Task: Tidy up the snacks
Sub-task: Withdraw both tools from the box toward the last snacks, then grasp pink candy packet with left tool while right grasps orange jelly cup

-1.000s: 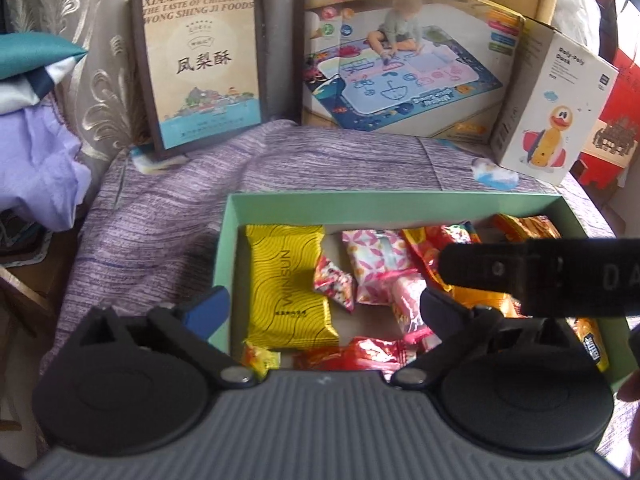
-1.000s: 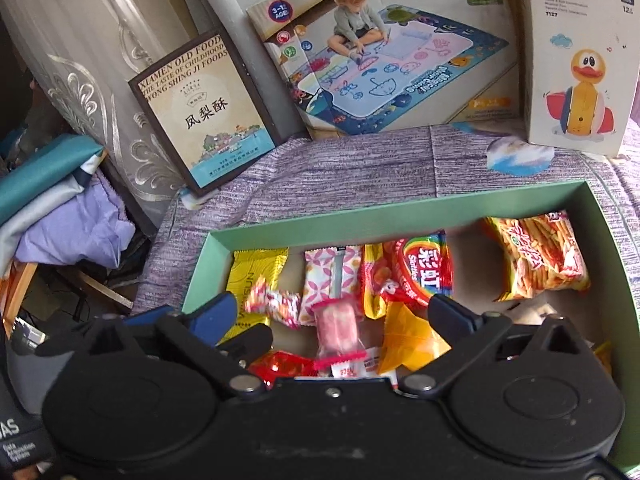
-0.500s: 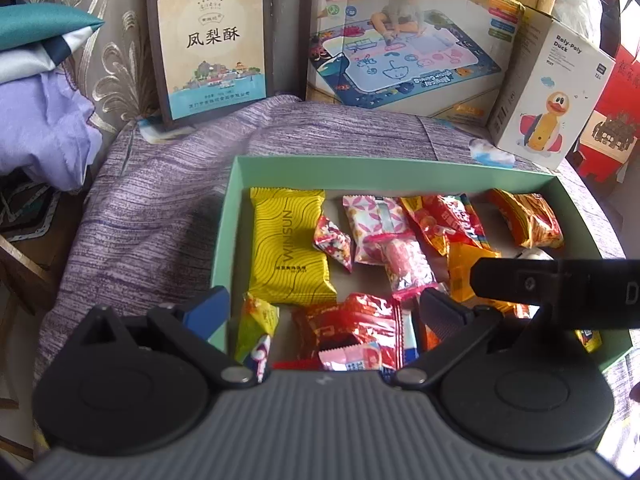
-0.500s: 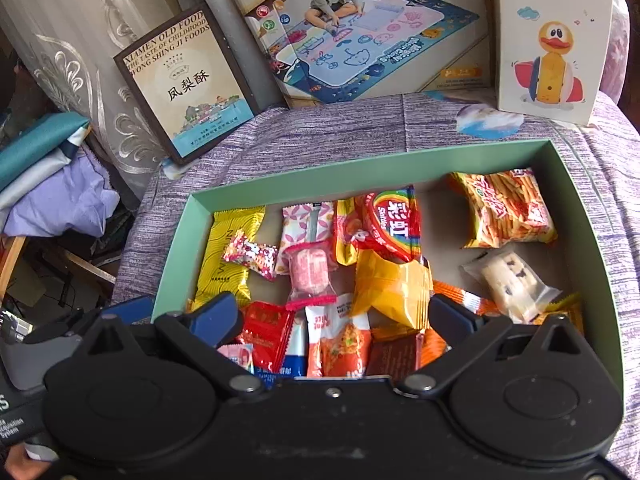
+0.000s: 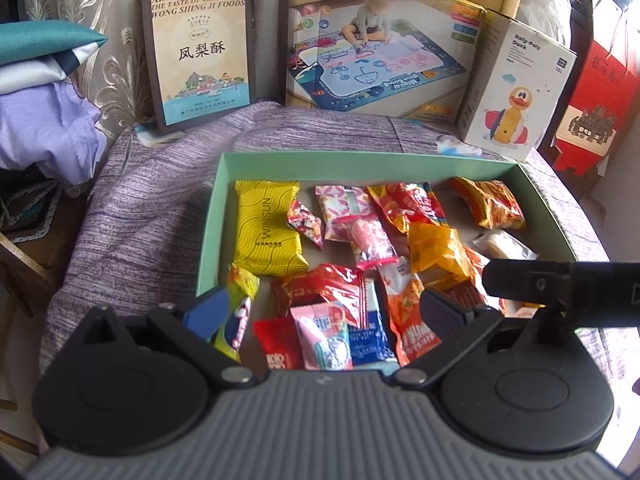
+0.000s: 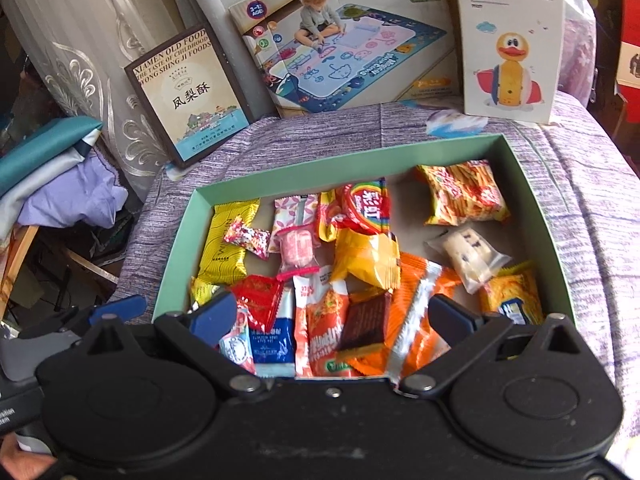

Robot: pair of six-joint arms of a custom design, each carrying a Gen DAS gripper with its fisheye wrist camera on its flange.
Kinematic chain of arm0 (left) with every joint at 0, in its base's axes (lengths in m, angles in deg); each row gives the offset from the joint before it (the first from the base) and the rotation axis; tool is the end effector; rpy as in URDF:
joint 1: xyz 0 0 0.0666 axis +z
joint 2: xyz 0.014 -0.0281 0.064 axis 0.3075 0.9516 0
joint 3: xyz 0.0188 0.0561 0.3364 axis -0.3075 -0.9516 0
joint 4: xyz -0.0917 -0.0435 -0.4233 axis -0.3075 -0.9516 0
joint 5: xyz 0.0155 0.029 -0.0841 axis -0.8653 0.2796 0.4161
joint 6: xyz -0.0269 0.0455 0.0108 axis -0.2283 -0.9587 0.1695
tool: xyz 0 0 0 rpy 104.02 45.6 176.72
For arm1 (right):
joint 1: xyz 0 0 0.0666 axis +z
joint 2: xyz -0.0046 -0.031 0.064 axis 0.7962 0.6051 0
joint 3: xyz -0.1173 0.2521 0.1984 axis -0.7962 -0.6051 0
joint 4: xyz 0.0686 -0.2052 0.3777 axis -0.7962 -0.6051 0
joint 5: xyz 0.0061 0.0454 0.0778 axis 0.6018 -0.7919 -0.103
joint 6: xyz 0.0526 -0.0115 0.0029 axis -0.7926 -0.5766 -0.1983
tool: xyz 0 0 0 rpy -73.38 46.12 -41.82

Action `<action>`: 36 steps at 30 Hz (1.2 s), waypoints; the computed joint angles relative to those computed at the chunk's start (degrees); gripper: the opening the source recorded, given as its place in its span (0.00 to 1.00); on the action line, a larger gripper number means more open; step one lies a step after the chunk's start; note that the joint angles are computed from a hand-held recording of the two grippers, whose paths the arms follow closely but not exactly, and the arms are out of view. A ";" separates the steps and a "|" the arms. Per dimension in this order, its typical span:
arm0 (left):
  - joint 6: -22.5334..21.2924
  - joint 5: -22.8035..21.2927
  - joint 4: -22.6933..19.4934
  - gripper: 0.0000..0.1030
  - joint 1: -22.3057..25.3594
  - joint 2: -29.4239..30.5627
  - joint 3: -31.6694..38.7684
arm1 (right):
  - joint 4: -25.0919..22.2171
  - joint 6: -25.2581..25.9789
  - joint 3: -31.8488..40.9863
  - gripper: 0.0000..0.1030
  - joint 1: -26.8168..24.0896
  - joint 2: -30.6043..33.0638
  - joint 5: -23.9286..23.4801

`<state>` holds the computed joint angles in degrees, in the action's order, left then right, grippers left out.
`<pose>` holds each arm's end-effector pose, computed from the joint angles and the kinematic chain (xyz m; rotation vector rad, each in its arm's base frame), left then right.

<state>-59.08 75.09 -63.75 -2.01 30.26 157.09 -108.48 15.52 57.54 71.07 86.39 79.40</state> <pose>0.6054 -0.2172 0.5295 0.1316 2.4692 -0.1536 0.5984 0.1969 0.5582 0.1713 2.5194 0.2966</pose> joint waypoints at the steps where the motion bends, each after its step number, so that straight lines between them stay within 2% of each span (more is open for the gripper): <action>1: -0.05 -0.04 0.40 1.00 -0.21 -0.91 -1.26 | 0.53 -0.21 -1.82 1.00 -0.04 -1.27 -0.06; 12: -0.36 1.13 3.47 1.00 -2.54 -10.11 -14.49 | 8.00 -4.71 -24.11 1.00 -0.75 -17.08 1.45; 15: -0.78 1.27 3.43 1.00 -3.37 -11.23 -17.18 | 10.03 -5.10 -29.65 1.00 -0.68 -20.64 4.19; 20: -0.99 1.87 2.92 1.00 -4.25 -11.76 -20.03 | 9.93 -3.41 -35.73 1.00 -0.54 -23.80 7.99; 22: -0.75 2.20 2.80 1.00 -4.35 -11.79 -20.88 | 9.47 -4.45 -37.05 1.00 -1.05 -24.11 5.90; 24: -0.68 2.33 3.03 1.00 -4.37 -11.81 -21.74 | 11.36 -7.95 -39.72 1.00 -2.21 -25.38 1.25; 26: -0.57 2.43 3.12 1.00 -4.35 -11.60 -22.17 | 12.32 -8.76 -40.97 0.99 -2.09 -25.58 2.37; 28: -0.65 3.04 3.29 1.00 -4.17 -11.56 -22.69 | 12.13 -7.57 -40.73 0.92 -1.53 -24.70 4.37; 31: -1.08 3.50 3.45 1.00 -4.06 -11.35 -23.16 | 13.59 -7.53 -41.00 0.82 -1.51 -23.81 3.00; 33: -1.49 4.04 3.54 1.00 -3.98 -11.19 -23.32 | 14.33 -7.65 -41.14 0.69 -1.39 -23.11 2.39; 36: -2.42 5.03 3.53 1.00 -4.00 -10.82 -23.28 | 15.29 -6.86 -41.20 0.60 -1.02 -21.94 2.07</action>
<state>-61.50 80.12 -60.22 -6.02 19.45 133.81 -93.19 8.66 16.34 70.05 64.45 81.48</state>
